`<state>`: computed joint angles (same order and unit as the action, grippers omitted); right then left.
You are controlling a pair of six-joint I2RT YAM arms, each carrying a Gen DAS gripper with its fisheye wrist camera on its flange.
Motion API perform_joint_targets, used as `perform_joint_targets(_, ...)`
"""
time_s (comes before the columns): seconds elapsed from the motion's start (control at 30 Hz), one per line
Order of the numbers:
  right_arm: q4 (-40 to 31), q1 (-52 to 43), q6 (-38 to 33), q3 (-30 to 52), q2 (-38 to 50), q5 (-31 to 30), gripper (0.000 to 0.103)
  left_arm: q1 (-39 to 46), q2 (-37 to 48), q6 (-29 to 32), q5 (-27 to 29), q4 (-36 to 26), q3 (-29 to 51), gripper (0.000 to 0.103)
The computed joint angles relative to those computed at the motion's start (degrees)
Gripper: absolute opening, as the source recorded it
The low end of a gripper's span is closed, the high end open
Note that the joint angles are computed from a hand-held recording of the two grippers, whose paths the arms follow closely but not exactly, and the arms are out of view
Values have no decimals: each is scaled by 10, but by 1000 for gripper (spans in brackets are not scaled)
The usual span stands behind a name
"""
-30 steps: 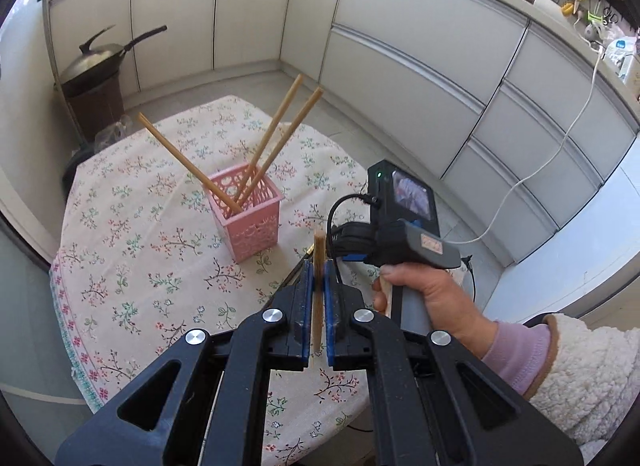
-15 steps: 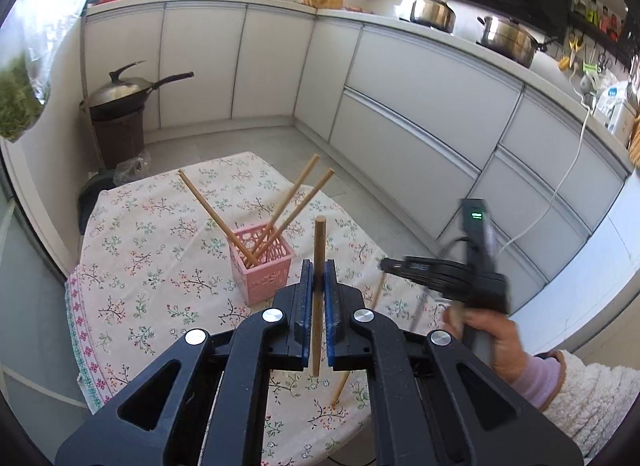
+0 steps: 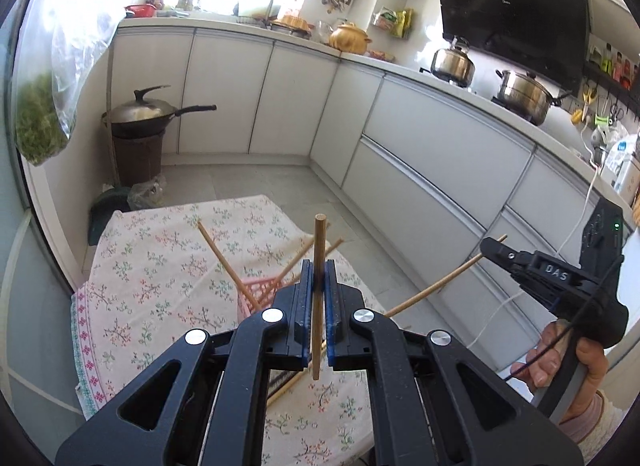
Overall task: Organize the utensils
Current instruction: 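Carry both upright chopsticks over the pink holder and lower them in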
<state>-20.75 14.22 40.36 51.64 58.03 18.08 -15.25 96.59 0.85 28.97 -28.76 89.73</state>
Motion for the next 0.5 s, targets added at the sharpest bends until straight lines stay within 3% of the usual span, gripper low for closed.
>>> perform_joint_targets(0.2, -16, -20, -11, 62, 31, -18, 5, -2, 50, -38, -23, -4, 89, 5)
perform_joint_targets(0.5, -8, -42, -18, 108, 100, -50, 6, -16, 128, -90, -123, 54, 140, 5)
